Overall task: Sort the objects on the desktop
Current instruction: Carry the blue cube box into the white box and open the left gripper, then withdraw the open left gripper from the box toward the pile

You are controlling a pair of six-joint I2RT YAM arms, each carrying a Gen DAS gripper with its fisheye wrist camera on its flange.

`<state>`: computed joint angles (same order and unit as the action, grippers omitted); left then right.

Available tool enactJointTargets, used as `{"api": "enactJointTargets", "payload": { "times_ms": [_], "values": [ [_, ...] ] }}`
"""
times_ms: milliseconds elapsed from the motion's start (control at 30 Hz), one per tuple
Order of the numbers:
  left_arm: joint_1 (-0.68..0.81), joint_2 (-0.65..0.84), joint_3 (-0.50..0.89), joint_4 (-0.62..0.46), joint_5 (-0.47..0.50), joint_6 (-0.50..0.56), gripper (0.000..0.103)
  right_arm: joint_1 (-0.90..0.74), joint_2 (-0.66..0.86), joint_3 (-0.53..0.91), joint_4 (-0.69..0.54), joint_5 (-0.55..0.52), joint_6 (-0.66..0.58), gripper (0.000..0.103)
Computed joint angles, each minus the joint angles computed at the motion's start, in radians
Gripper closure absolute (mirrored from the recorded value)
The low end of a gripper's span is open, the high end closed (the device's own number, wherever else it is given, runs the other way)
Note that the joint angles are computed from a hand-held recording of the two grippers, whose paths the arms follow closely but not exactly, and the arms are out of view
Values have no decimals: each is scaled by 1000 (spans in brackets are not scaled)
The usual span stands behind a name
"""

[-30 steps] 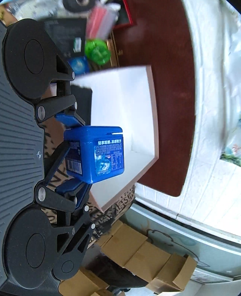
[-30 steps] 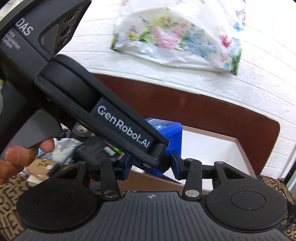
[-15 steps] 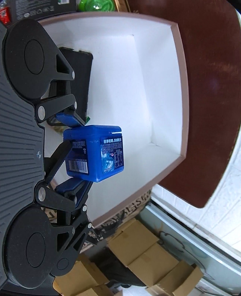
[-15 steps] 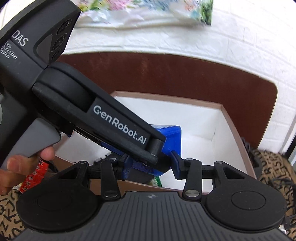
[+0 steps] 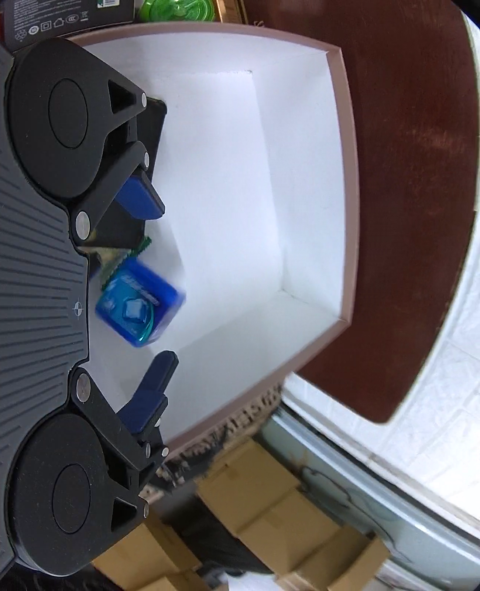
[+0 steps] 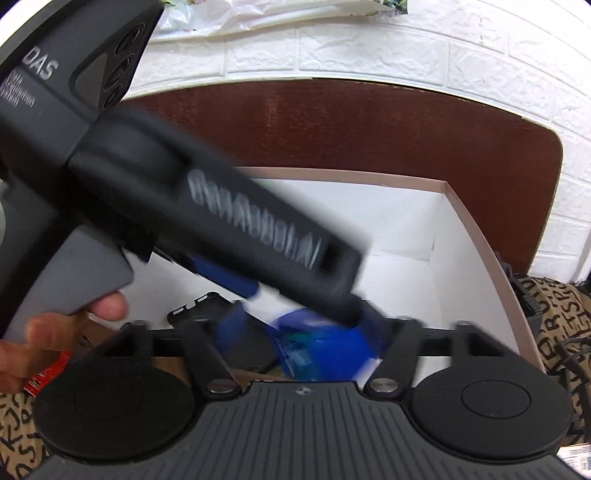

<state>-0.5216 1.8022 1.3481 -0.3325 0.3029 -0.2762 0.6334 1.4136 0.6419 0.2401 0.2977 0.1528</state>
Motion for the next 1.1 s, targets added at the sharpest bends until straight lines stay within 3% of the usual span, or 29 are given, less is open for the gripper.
{"api": "enactJointTargets", "payload": {
  "times_ms": [133,333,667,833,933,1100],
  "values": [
    [-6,-92,-93,22,-33,28,0,68,-23,-41,45,121,-12,5],
    [-26,-254,-269,89,-67,49,0,154,-85,-92,49,200,21,3],
    [-51,-521,-482,110,-83,20,0,358,-204,-147,-42,374,98,2],
    [-90,-725,-621,65,-131,6,0,500,-253,-166,-110,462,202,1],
    [-157,-910,-731,13,-234,-2,0,606,-245,-168,-151,526,276,0],
    [-210,-1189,-855,-146,-329,-73,0,782,-158,-157,-197,581,427,0]
  ]
}}
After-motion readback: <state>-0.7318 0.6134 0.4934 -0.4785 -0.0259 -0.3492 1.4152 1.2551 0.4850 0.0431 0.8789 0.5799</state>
